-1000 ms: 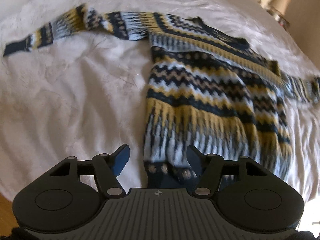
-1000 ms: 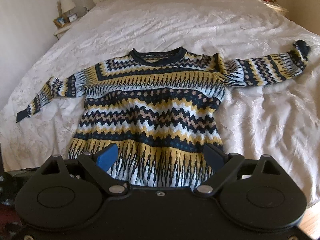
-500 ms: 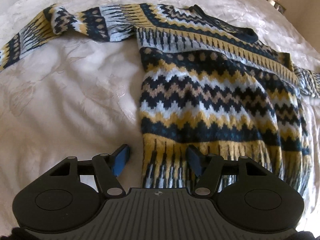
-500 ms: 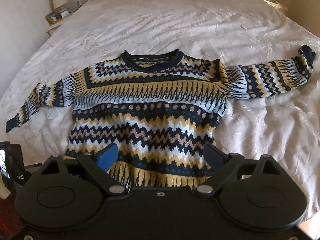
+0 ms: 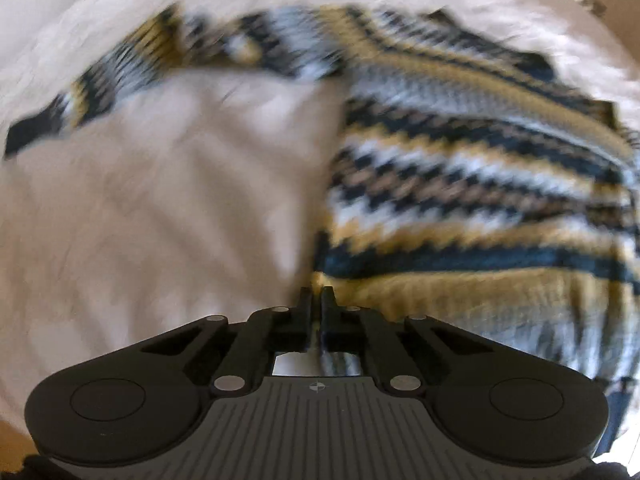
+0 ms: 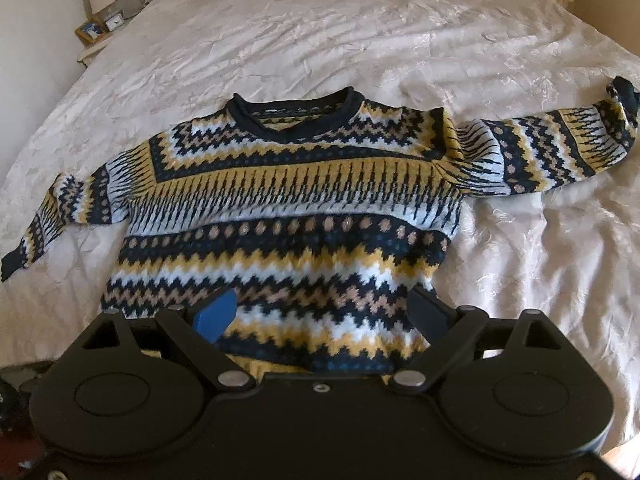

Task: Fold small clothes
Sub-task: 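Move the right gripper to the navy sleeve cuff and close on it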

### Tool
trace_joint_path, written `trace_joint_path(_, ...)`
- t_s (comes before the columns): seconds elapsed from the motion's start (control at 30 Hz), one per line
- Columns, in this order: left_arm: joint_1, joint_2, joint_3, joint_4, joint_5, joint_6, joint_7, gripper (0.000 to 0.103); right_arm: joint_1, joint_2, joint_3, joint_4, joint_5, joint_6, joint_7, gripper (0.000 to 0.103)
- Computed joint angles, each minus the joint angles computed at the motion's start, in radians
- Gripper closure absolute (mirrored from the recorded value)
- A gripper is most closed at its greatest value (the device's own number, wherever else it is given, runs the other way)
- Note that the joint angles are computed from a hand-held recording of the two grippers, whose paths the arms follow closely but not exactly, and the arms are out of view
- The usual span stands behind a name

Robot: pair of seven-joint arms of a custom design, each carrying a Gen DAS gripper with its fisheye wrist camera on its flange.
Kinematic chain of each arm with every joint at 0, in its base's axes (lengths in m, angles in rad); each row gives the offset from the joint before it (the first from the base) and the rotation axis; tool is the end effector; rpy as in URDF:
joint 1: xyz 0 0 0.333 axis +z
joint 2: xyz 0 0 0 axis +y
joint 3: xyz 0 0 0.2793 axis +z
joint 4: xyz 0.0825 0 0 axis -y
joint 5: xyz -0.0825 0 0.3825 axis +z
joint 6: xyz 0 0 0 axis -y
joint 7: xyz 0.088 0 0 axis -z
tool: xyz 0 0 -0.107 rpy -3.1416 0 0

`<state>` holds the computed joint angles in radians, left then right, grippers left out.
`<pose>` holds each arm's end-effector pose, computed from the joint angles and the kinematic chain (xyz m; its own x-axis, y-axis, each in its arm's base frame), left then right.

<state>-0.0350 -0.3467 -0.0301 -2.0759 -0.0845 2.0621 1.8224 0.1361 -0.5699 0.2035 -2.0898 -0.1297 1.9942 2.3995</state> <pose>0.4902 -0.0380 0.5725 -0.2836 -0.9589 -0.0102 -0.9031 0.2706 -0.3333 0.3984 0.1555 0.6550 -0.4096 -0.8978 -0.1618 -0.7684 0.4351 -0.4693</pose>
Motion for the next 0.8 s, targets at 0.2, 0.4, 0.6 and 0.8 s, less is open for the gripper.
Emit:
trace_joint_path(0.2,0.030,0.043,-0.038,0.065,0.150,-0.012,-0.103,0.102,-0.017,-0.033,-0.034,-0.046,0.011,0.016,-0.027,0.010)
trace_joint_path(0.4,-0.024,0.075,-0.076,0.169,0.132,0.045,-0.140,0.096,-0.070,-0.088,-0.098,-0.123,0.030,0.079,-0.098,0.010)
trace_joint_path(0.6,-0.105,0.152,-0.129,0.260,0.081,0.083,-0.195,0.093,-0.175,-0.120,-0.149,-0.172,0.003,0.139,-0.203,0.010)
trace_joint_path(0.8,-0.195,0.329,-0.197,0.430,0.053,0.102,-0.173,0.093,-0.283,-0.091,-0.195,-0.162,-0.038,0.170,-0.301,0.010)
